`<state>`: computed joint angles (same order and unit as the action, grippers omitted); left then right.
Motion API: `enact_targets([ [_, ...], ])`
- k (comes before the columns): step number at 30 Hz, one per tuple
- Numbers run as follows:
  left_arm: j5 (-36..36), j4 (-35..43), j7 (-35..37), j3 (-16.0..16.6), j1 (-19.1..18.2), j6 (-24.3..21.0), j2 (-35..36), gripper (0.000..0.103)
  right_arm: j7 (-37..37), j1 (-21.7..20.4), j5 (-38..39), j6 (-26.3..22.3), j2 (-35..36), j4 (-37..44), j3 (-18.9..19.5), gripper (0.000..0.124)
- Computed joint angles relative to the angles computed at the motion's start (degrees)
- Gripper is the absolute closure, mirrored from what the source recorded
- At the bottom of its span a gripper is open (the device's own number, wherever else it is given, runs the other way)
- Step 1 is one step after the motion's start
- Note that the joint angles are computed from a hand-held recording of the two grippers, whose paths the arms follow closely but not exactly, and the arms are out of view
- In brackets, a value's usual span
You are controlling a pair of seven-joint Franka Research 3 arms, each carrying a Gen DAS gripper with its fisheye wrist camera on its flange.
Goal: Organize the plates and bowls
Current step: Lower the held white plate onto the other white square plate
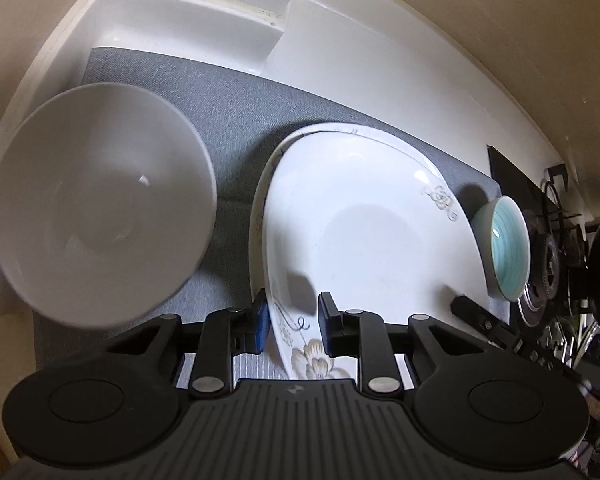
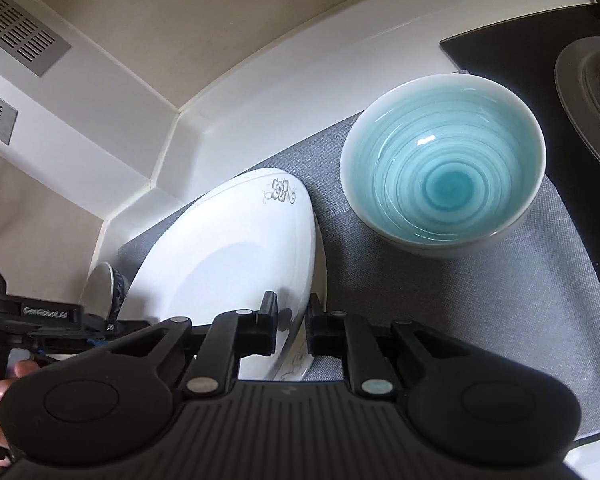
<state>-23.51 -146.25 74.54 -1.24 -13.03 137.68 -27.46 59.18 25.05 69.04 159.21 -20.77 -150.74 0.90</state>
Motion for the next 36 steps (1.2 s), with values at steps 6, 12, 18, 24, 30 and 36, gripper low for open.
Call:
enact_targets([
  [6,-0.1,-4.6,0.9,0.7,-1.4,-1.2,-6.5,0.077,1.1,0.1,2.4,-0.5,0.5,0.2,-0.8,0.113],
  [12,-2.9,-6.6,0.2,2.3,-2.6,-0.3,-7.6,0.083,0.4,-0.6,4.2,-0.3,0.8,0.2,0.0,0.114],
  [18,-6.3,-9.2,-0.5,3.3,-2.8,2.3,-8.8,0.093,1.3,-1.7,0.8,-3.2,0.6,0.7,-0.1,0.106],
  [24,-5.6,-9.3,-0.8,2.8,-2.5,2.7,-8.9,0.094,4.4,-2.7,-5.5,-8.6,-0.4,1.8,-0.8,0.084],
  [30,-6.5,-9.5,-0.5,3.7,-3.1,3.0,-9.4,0.095,10.4,-4.8,-14.9,-9.1,-2.5,1.9,1.2,0.050],
  [36,-5.5,-9.2,-2.2,2.8,-3.0,3.9,-8.2,0.095,13.3,-5.1,-21.2,-8.8,-2.9,1.3,2.8,0.056],
])
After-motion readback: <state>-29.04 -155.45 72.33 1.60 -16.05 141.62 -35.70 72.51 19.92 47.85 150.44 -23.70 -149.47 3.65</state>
